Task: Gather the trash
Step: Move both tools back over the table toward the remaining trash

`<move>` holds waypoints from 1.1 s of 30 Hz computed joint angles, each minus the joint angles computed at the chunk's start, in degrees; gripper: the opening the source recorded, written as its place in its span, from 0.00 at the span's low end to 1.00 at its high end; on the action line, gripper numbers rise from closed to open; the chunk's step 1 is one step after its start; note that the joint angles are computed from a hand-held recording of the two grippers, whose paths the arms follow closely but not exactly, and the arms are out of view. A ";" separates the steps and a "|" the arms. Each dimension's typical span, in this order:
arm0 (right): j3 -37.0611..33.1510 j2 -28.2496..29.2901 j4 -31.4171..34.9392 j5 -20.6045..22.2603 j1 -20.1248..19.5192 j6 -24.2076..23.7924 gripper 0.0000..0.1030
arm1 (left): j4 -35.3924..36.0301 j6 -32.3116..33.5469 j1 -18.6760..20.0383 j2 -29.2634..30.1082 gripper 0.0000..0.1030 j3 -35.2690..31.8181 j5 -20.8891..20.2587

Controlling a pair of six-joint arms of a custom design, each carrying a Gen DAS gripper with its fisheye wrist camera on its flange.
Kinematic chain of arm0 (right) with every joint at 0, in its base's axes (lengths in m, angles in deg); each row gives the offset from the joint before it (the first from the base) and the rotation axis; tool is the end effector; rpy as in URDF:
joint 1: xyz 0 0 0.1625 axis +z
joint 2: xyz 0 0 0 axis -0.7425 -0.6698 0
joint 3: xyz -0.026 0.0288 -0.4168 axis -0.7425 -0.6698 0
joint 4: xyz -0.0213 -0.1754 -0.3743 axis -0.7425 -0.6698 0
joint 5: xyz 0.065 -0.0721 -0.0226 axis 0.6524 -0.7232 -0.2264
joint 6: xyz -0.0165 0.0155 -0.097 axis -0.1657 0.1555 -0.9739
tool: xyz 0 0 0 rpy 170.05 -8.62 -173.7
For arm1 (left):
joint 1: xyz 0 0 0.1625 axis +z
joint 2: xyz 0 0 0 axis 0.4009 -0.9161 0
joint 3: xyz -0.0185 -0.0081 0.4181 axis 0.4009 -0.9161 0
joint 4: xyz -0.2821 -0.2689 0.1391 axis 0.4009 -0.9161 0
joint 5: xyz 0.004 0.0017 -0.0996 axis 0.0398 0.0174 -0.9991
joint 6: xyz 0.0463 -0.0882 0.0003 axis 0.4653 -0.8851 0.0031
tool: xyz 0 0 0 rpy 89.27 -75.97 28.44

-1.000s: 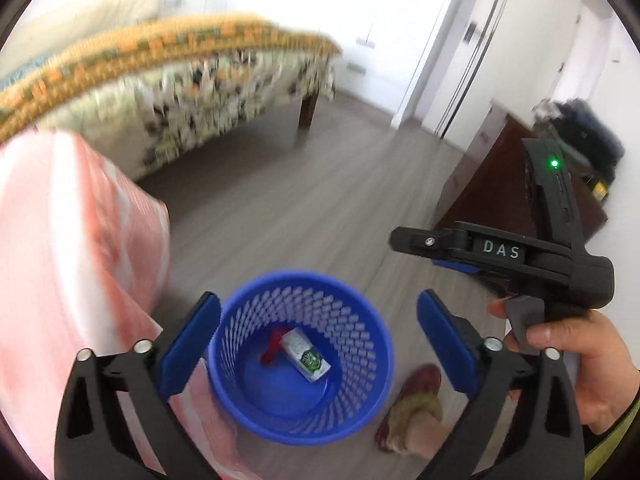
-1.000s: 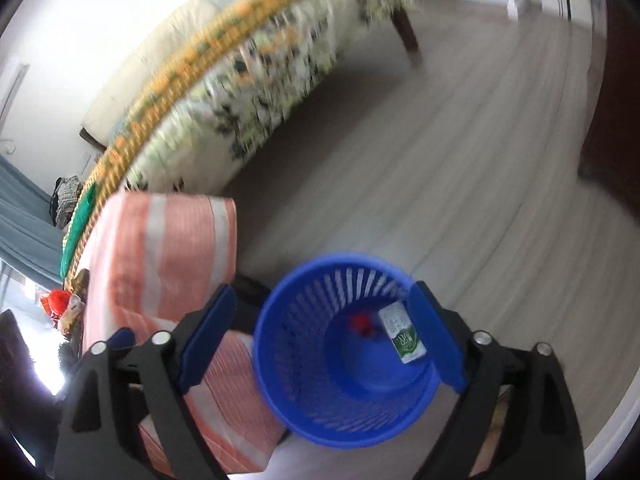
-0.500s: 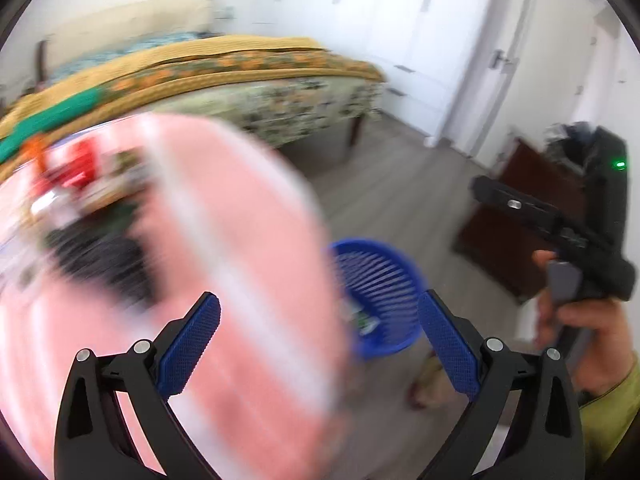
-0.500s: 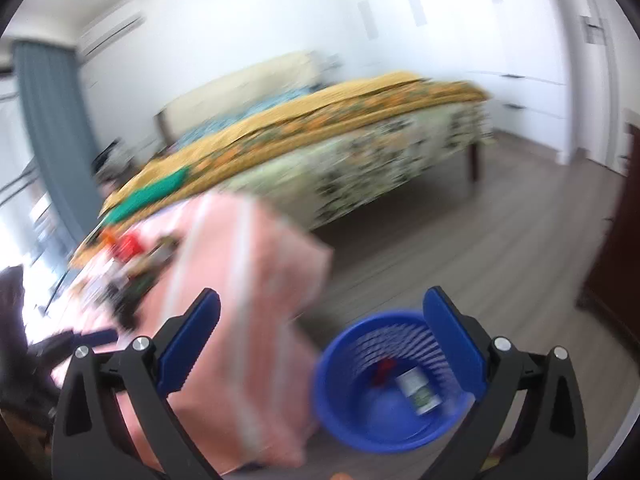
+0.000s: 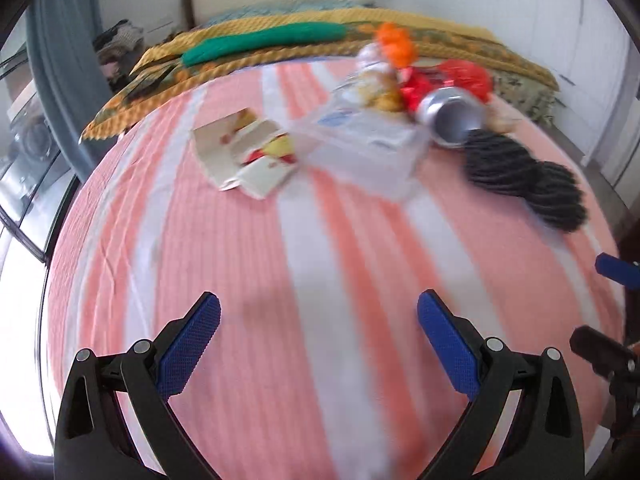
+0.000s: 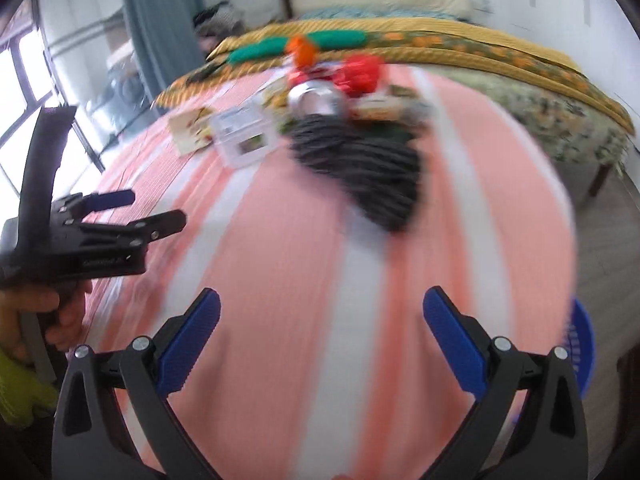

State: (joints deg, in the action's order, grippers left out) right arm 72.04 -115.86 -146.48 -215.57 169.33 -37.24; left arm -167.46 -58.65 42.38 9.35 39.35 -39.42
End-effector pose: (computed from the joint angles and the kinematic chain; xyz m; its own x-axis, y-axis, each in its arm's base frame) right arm 0.4051 -0.5222 -0.0049 -0.8032 -0.2239 0.5521 -0.4865 0.7813 -0.3910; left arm -0.0373 -0.5896 0.3711 -0.6409 0.1969 -0.7419 0.5469 0.7954 -0.2614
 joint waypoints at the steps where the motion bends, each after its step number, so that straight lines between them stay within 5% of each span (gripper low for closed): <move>1: -1.33 0.90 0.83 -0.40 0.04 -0.65 0.96 | 2.25 -0.38 1.11 -0.38 0.96 -1.56 -2.23; 7: -7.63 4.73 7.00 -3.02 -0.02 -3.05 0.96 | 2.82 1.74 2.43 0.27 0.96 -3.44 -3.61; 33: -8.73 5.51 7.42 -3.93 0.42 -2.56 0.96 | 1.78 2.55 3.43 1.18 0.96 -3.98 -4.32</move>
